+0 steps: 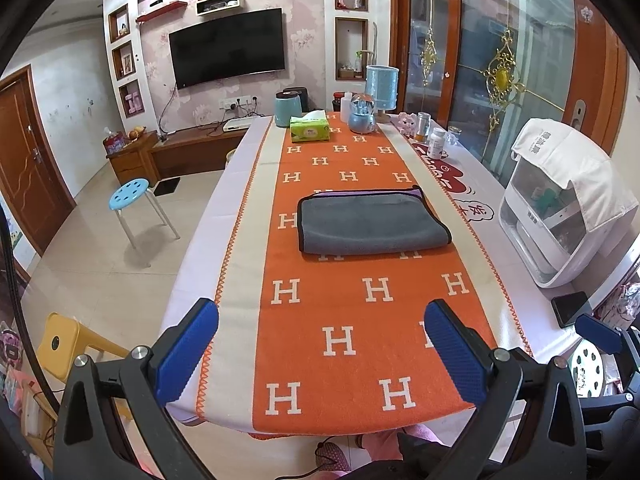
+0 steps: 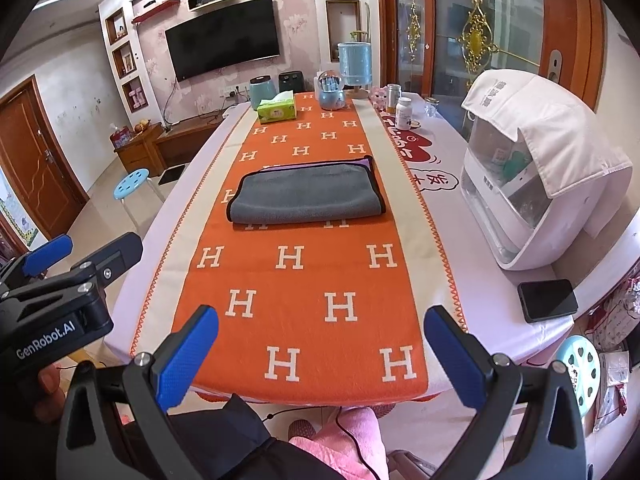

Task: Fold towel

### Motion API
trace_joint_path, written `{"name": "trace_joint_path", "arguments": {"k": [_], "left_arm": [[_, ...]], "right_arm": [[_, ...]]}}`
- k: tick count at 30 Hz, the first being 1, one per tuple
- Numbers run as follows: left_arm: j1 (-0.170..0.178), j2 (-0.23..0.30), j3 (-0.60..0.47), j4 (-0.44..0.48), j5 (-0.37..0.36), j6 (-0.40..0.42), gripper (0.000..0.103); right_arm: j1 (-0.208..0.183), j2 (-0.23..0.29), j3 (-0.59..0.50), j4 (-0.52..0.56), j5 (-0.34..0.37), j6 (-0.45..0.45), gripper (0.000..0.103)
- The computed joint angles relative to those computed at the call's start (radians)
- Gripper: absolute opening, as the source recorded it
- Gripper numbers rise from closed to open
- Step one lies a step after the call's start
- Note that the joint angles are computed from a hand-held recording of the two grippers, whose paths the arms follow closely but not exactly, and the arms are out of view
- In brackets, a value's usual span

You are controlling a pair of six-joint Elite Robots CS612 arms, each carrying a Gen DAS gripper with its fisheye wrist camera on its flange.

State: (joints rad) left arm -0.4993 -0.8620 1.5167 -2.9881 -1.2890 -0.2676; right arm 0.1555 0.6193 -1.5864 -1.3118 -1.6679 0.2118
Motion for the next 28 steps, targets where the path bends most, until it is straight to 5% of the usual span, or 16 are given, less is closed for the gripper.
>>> {"name": "trace_joint_path", "arguments": {"k": [28], "left_arm": [[-0.002, 0.041, -0.075, 0.067, 0.013, -0.027, 0.102]], "right_arm": [[-0.026, -0.023, 0.060, -0.004, 0.040, -0.026, 0.103]]}}
